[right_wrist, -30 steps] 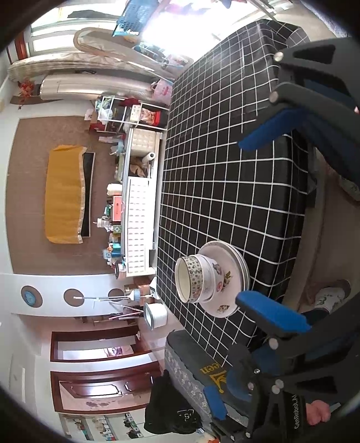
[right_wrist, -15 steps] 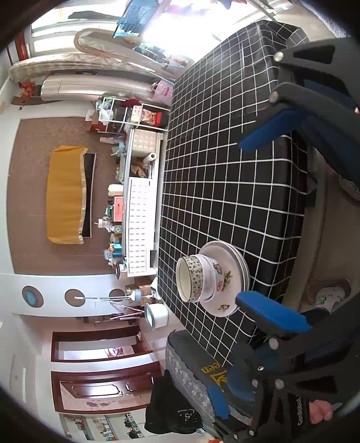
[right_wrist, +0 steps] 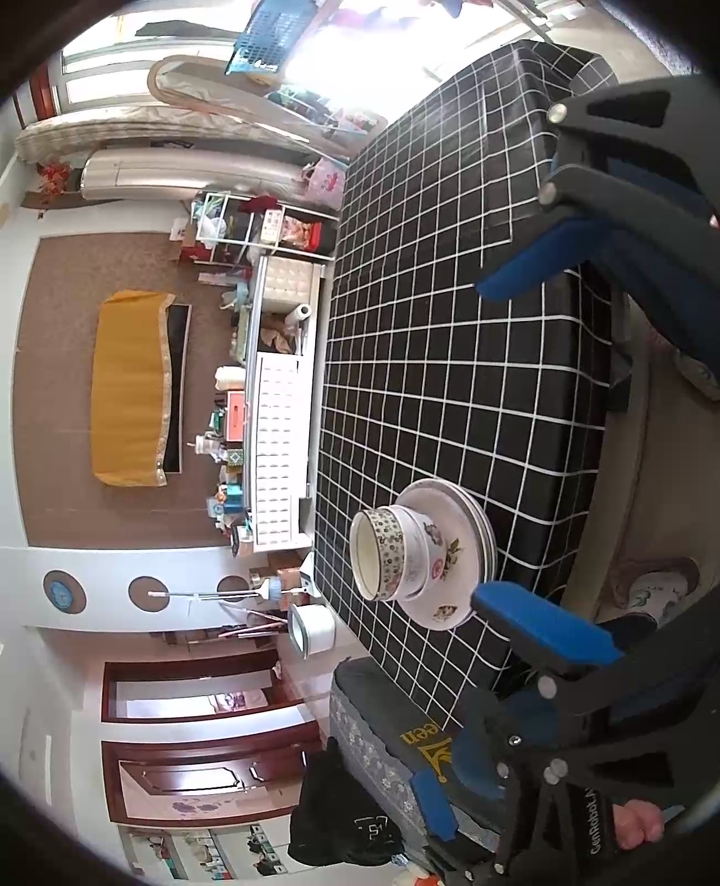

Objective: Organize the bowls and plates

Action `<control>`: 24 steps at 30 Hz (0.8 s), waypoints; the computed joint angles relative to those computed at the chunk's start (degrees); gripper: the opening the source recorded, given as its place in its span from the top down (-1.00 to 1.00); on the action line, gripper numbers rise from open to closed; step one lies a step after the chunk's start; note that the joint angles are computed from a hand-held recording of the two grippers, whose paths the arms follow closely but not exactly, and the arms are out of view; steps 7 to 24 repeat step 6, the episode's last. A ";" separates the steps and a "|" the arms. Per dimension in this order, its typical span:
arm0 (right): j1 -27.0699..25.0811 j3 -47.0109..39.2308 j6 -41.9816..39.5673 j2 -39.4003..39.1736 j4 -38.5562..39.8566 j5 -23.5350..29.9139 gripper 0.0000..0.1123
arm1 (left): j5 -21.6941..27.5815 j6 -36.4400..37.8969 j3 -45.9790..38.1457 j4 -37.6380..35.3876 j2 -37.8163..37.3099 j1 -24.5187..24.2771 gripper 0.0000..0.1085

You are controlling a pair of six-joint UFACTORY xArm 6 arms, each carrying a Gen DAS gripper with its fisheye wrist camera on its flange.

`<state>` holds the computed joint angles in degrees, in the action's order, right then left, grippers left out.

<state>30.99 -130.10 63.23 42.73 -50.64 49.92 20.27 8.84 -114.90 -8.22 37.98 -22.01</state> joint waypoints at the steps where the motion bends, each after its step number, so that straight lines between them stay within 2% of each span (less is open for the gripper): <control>1: 0.07 0.23 0.23 -0.21 -0.20 0.04 -0.83 | -0.06 0.19 0.23 -0.21 -0.18 -0.02 -0.90; 24: 0.27 0.50 0.53 -0.55 -0.58 0.24 -0.83 | -0.43 0.55 1.19 -1.08 -1.00 -0.12 -0.90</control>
